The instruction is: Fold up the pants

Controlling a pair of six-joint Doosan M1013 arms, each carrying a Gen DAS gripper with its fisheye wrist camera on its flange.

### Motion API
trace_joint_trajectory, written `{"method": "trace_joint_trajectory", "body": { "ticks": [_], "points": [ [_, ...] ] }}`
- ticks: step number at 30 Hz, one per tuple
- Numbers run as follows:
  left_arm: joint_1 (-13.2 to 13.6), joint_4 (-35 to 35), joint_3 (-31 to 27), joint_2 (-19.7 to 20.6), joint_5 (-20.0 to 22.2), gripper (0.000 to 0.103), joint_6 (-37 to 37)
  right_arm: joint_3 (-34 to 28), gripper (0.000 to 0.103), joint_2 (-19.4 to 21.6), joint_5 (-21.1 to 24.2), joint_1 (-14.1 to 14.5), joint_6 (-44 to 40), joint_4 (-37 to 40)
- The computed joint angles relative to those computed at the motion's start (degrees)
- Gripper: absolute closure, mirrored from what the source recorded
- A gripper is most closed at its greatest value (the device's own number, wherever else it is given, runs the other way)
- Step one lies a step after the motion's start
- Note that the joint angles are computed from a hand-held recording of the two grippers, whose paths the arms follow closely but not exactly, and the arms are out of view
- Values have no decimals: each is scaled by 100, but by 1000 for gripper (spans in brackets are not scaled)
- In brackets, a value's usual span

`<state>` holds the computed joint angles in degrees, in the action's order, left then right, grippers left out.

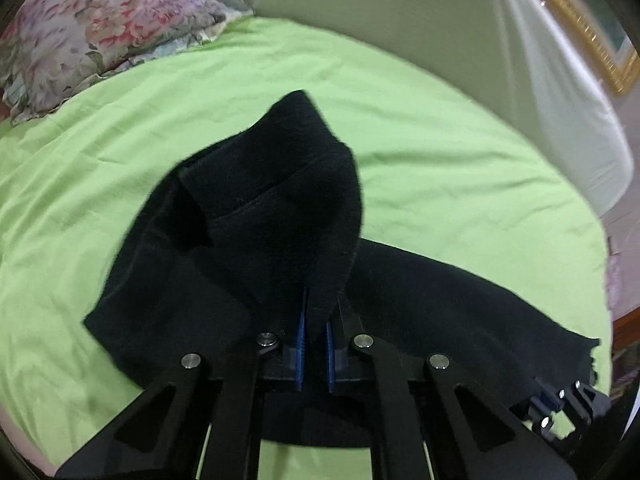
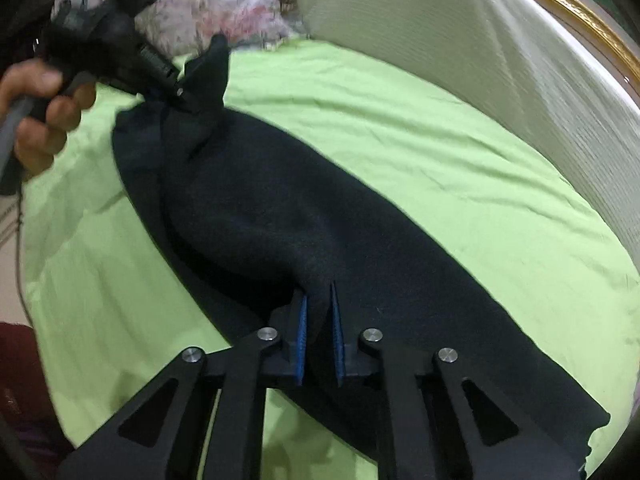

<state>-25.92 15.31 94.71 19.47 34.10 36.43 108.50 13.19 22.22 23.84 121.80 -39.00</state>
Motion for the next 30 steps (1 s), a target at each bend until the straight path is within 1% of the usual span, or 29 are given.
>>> {"method": "trace_joint_trajectory", "body": {
  "ticks": [1,3,5,10,12,13,18,19,21,23,24,25,26,27,28,29,30],
  "points": [
    [23,6,153,-118,-172,97,-44,-29,92,8,-64,9,32,8],
    [60,-65,367,-271,-413,97,-57,-5,92,-74,-140,-33,-204,318],
    [89,-142,574,-403,-618,97,-90,-3,93,-106,-88,-36,-383,488],
    [144,-350,1025,-606,-1111,97,-107,-62,95,-20,106,-4,-779,875],
    [158,-482,1134,-636,-1209,97,-36,-102,96,26,204,28,-850,959],
    [187,-665,1190,-634,-1275,97,95,-68,96,3,249,81,-778,916],
    [325,-1438,1362,-598,-1509,97,676,-119,96,73,455,156,-675,873],
    [330,-1460,1364,-591,-1492,96,710,-105,96,69,502,179,-648,886],
    [323,-1453,1391,-607,-1484,95,773,-163,95,100,635,171,-898,1193],
    [285,-1151,1417,-641,-1440,92,560,-142,94,85,690,216,-787,1140],
    [280,-1106,1432,-656,-1413,89,521,-139,92,71,690,210,-867,1261],
    [283,-1095,1455,-679,-1402,87,476,-131,88,48,649,200,-992,1441],
    [296,-1108,1495,-711,-1417,82,423,-118,83,18,578,190,-1142,1650],
    [315,-1128,1540,-745,-1400,69,376,-109,69,-5,523,185,-1246,1788],
    [331,-1133,1574,-782,-1375,62,290,-86,53,-36,415,195,-1312,1897],
    [358,-1148,1618,-821,-1390,49,195,-72,46,-61,305,199,-1377,1974],
    [381,-1154,1656,-853,-1419,42,86,-61,42,-85,186,201,-1442,2052]
  ]
}}
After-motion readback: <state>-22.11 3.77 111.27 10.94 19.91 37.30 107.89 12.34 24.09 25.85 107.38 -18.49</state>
